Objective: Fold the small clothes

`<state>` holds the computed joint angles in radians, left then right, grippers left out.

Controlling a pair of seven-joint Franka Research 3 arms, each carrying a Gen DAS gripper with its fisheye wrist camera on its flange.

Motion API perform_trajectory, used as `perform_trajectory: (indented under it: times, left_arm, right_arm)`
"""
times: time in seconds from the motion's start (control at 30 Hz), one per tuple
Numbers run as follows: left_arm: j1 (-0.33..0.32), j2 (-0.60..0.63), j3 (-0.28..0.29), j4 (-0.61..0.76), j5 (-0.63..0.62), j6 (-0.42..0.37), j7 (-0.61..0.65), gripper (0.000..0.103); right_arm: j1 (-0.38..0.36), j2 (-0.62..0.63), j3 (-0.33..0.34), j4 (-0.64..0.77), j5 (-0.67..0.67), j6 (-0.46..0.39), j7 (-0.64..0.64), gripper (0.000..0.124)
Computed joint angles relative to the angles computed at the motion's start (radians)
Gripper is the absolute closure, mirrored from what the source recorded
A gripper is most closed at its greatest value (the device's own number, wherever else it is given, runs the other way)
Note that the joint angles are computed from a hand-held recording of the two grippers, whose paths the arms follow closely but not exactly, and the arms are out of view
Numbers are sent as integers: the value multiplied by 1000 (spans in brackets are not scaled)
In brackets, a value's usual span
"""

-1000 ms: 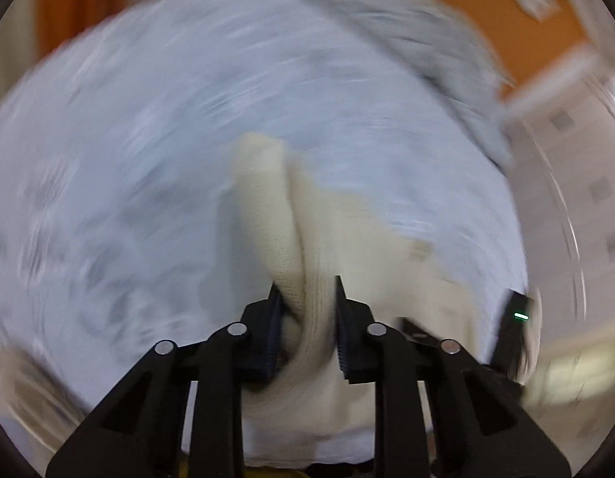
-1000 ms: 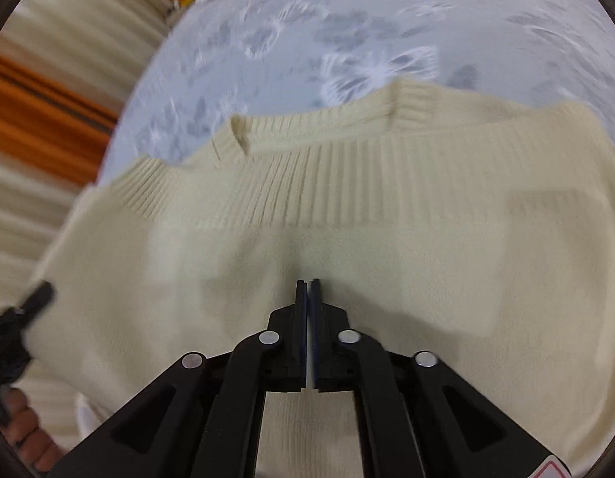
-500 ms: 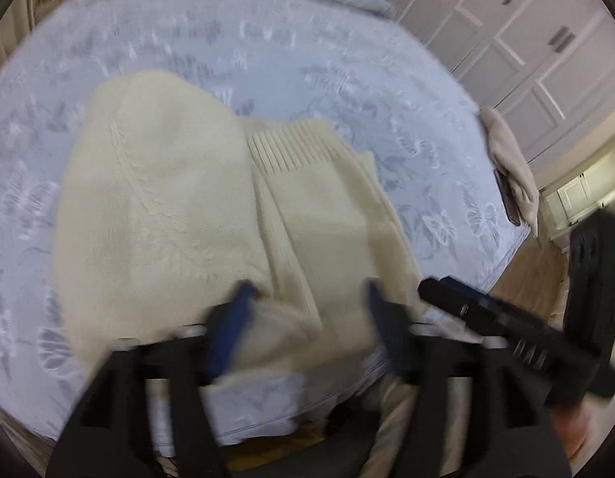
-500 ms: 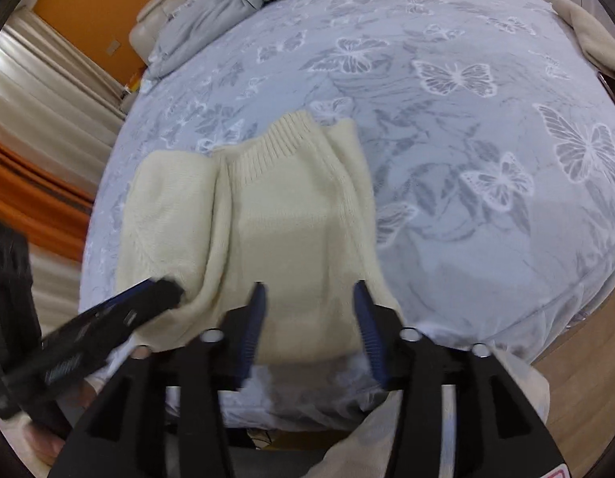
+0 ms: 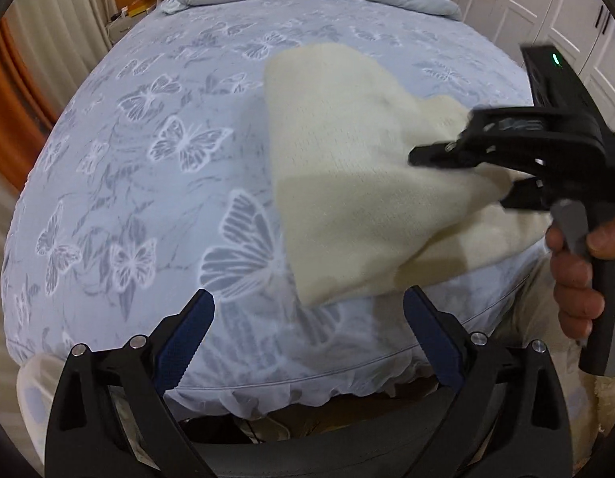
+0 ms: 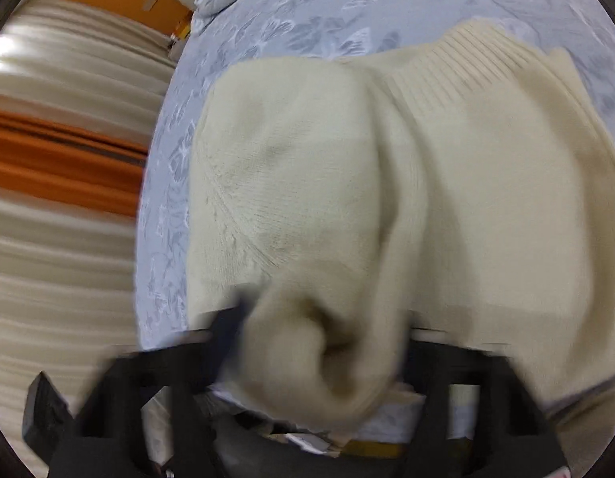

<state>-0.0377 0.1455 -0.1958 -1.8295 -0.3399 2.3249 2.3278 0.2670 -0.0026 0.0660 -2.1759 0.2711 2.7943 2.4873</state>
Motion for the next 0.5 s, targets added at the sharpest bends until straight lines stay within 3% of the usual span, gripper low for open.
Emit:
perform_trajectory:
  times: [0.03, 0.13, 0.2, 0.23, 0.3, 0.4, 0.43, 0.5]
  left_arm:
    - [1, -5, 1, -7, 2, 3, 2, 9]
    - [1, -7, -4, 1, -27, -7, 11, 9]
    - [10, -29, -4, -9, -74, -26, 43, 9]
    - [7, -29, -4, -10, -82, -27, 51, 9]
    - [-2, -29, -2, -15, -75, -31, 50, 9]
    - [-13, -13, -3, -1, -63, -62, 21, 9]
    - [-15, -5, -4, 10, -61, -79, 9, 9]
    - [-20, 3, -9, 27, -63, -101, -9, 9]
  right_arm:
    - [0, -3, 0, 22, -69, -6, 32, 101]
    - [-19, -99, 17, -21, -215, 136, 126, 104]
    - [-94, -179, 64, -66, -347, 162, 246, 104]
    - [-152, -251, 98, -115, -421, 136, 316, 104]
    - [-182, -326, 105, -186, -410, 52, 309, 104]
    - [-102, -345, 6, -316, -193, -99, 189, 104]
    - [-91, -337, -2, -347, -138, -118, 174, 103]
    - [-112, -350, 30, -392, -125, -57, 193, 102]
